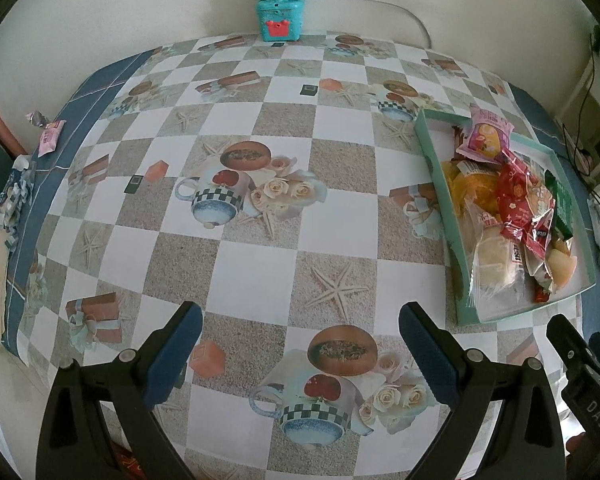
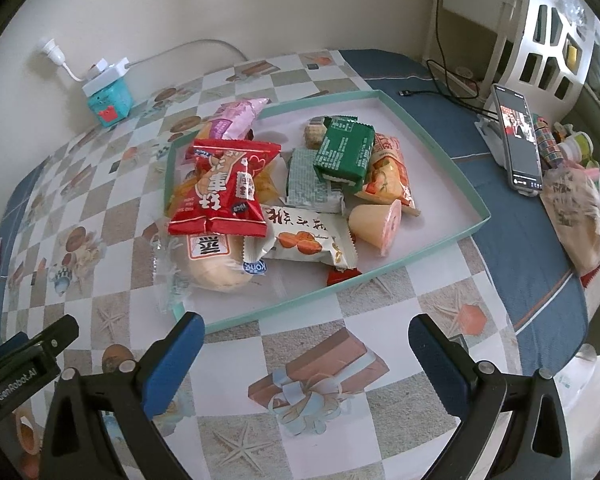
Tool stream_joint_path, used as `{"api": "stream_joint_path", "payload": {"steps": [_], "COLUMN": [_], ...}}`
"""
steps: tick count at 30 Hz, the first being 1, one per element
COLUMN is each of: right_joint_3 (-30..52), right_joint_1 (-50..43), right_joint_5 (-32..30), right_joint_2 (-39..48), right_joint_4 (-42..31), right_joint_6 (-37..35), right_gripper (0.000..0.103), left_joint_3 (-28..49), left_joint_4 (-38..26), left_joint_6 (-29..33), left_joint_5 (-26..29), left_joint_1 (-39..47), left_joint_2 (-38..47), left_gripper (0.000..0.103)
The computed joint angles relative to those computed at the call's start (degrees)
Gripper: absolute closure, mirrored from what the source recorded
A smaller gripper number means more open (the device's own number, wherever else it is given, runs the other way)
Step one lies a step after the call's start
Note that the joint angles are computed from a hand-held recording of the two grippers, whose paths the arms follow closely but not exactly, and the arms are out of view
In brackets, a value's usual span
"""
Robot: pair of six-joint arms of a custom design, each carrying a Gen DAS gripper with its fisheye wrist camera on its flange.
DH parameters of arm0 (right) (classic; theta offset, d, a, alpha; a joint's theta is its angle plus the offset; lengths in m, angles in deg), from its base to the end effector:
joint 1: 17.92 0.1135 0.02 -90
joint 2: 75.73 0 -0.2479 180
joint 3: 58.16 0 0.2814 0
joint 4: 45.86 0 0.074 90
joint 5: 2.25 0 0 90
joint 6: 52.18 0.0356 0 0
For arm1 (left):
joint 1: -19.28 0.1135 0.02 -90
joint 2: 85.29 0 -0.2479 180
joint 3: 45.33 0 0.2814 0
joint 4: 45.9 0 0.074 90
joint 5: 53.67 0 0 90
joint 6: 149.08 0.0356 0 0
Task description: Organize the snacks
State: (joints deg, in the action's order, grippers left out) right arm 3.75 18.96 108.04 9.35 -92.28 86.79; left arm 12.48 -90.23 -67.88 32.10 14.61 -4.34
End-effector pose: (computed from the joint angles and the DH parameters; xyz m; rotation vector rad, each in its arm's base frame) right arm 0.2433 0.1671 0.1491 0.3631 2.6198 -0.0223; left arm 0.2810 -0.0203 0.1466 -0.1190 2.7399 0.0365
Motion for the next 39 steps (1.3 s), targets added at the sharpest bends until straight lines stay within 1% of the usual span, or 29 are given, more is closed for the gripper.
{"api": "stream_joint_path", "payload": {"steps": [17,39], "right_joint_3": [0.3,0.38], "right_joint_1": [0.17,0.16], "right_joint_5": [0.09,0.04], "right_joint_2": [0.03,0.19], "right_joint_4": [-0.36,-0.31], "right_joint_6": [0.22,0.14], "right_gripper": [0.0,0.0], "left_joint_3": [-0.51,-0.52], "left_joint_4": [0.21,0.24], "left_joint_6": [1.85,2.04], "left_joint_5": [0.4,0.36], "left_joint_1": [0.78,0.9], "left_joint_2": [0.06,0.41], "left_gripper": [0.004,0.004]}}
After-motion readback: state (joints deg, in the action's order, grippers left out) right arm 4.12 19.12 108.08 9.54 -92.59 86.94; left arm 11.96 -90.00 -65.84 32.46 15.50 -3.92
